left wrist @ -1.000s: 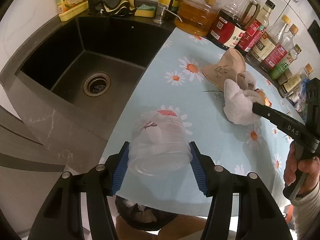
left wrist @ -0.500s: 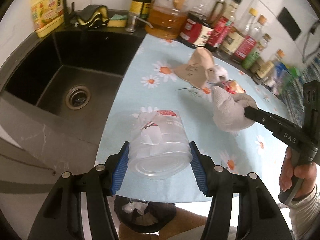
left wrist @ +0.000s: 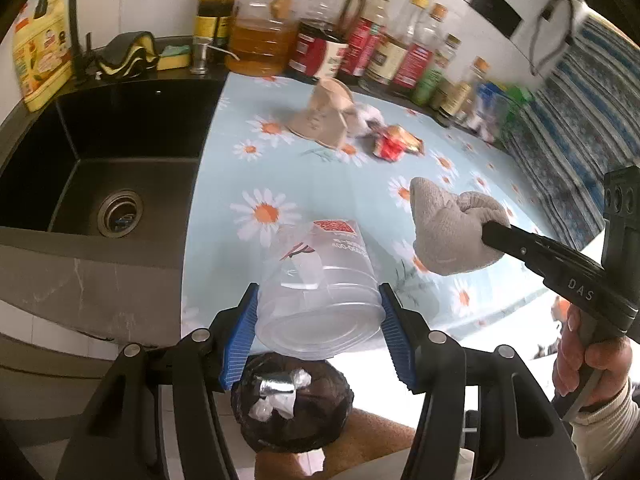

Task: Collect trash
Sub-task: 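Carry the clear cup and grey cloth down over the black bin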

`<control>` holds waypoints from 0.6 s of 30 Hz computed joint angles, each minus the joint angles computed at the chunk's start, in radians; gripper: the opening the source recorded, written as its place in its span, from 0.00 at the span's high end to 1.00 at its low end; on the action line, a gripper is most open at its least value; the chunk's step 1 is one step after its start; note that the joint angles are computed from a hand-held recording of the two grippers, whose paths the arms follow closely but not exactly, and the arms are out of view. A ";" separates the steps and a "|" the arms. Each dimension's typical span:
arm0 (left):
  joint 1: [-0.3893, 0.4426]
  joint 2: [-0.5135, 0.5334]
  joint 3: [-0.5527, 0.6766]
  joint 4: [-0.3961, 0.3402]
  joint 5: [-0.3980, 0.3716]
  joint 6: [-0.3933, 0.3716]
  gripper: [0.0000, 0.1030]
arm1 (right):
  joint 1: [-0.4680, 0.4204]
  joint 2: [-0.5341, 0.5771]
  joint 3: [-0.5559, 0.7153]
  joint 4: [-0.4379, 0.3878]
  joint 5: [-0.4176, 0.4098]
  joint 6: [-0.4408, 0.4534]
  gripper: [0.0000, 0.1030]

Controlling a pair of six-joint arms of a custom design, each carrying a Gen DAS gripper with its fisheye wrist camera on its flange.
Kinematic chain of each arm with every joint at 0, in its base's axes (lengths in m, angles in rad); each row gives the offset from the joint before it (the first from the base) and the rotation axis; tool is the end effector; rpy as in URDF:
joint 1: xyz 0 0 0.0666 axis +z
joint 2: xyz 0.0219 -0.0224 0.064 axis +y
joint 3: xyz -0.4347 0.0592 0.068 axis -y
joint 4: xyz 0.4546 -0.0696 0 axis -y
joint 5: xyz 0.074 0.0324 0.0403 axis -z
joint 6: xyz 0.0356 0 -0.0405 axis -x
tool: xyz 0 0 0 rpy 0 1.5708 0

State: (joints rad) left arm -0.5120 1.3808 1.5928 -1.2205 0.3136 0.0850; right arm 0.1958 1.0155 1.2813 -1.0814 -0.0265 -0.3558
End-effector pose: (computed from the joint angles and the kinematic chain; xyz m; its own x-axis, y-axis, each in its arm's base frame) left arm 0.4376 -0.2590 0.5746 -0.7866 0.3494 -0.5090 0.5446 0.7812 -0.3053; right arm 0.3571 0.0714 0.5753 -0.7434 0.2075 -0.6358 0.0498 0.9652 0.2568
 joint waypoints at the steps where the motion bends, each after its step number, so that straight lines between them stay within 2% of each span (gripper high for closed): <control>1: 0.003 -0.007 -0.008 -0.003 0.008 -0.011 0.46 | 0.015 -0.013 -0.008 -0.003 0.016 -0.021 0.85; 12: 0.010 -0.099 -0.100 -0.050 0.099 -0.138 0.46 | 0.246 -0.143 -0.095 -0.085 0.246 -0.302 0.85; 18: 0.014 -0.128 -0.144 -0.085 0.122 -0.185 0.46 | 0.346 -0.165 -0.124 -0.136 0.310 -0.427 0.85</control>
State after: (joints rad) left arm -0.4981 1.2528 1.4486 -1.3058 0.4356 -0.1003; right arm 0.5421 0.8508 1.1571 -1.2175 0.2831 -0.7829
